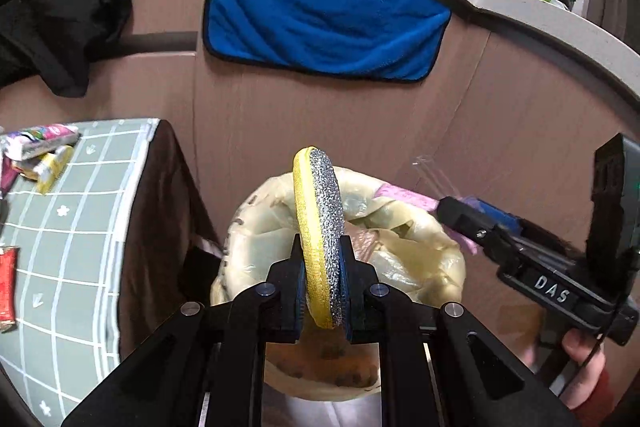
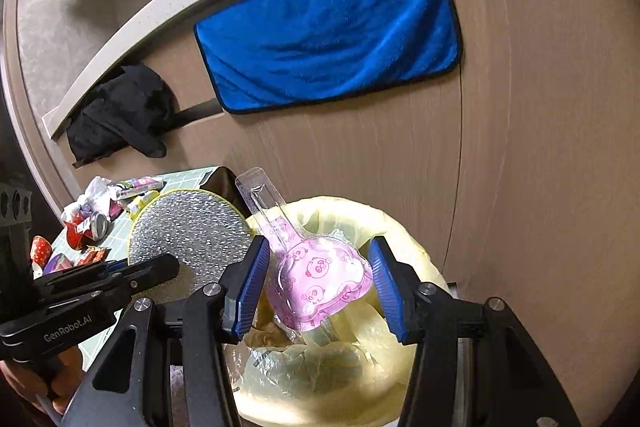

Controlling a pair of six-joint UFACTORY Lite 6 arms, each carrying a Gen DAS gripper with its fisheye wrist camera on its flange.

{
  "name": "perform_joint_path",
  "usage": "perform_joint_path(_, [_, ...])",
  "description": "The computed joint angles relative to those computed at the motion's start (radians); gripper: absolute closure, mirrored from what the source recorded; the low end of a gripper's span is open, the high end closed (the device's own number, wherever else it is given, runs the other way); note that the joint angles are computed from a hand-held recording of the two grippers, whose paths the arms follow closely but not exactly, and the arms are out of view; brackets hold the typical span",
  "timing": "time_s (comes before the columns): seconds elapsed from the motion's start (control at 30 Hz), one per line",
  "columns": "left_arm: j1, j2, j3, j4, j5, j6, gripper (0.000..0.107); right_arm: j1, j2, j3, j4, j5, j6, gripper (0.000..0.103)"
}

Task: Collect trash
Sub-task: 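Carry both held items over the bin and open both tools, then return to the table and grasp the red paper cup with the left tool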

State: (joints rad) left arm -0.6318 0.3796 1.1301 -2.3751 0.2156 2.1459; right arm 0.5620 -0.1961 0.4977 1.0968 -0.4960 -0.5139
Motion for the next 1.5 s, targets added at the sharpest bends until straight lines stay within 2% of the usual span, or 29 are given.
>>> perform_joint_path(0.03, [0.010,0.010,0.008,0.069,0.023,-0.074,0.088,-0.014,0.003,-0.005,-0.060,0.011,0.051,0.053])
perform_joint_path(0.13, [0.041,0.025,0.029,0.205,0.070,-0.226,0.065,-0.085,0.016,-0.021,-0.288,0.051,0.276,0.052])
perform_joint_path(0.2, [0.056,0.016,0.030,0.231,0.079,-0.259,0.062,-0.105,0.017,-0.029,-0.335,0.057,0.334,0.050])
perform_joint_path(0.37, [0.108,-0.087,-0.024,0.236,0.044,-0.252,0.062,-0.053,-0.033,-0.052,-0.169,0.028,0.197,0.048])
perform_joint_path(0.47, [0.183,-0.193,-0.106,0.307,0.056,-0.312,0.062,0.010,-0.069,-0.043,0.015,0.002,0.043,0.048])
perform_joint_path(0.67, [0.435,-0.418,-0.295,0.479,0.099,-0.429,0.062,0.224,-0.107,0.021,0.367,-0.194,-0.259,0.048])
perform_joint_path(0.8, [0.689,-0.564,-0.419,0.582,0.194,-0.436,0.062,0.349,-0.053,0.123,0.455,-0.290,-0.340,0.048])
perform_joint_path(0.93, [0.975,-0.601,-0.447,0.672,0.329,-0.401,0.062,0.430,0.065,0.266,0.431,-0.298,-0.340,0.048])
perform_joint_path(1.03, [1.190,-0.518,-0.383,0.712,0.415,-0.355,0.061,0.462,0.175,0.387,0.407,-0.264,-0.354,0.048])
perform_joint_path(1.2, [1.458,-0.204,-0.118,0.706,0.499,-0.326,0.054,0.511,0.419,0.649,0.412,-0.195,-0.448,0.048])
perform_joint_path(1.37, [1.543,0.185,0.308,0.796,0.412,-0.494,0.050,0.525,0.656,0.924,0.535,-0.123,-0.647,0.048])
perform_joint_path(1.5, [1.526,0.470,0.706,1.089,0.331,-0.789,0.049,0.507,0.797,1.103,0.623,-0.050,-0.749,0.048])
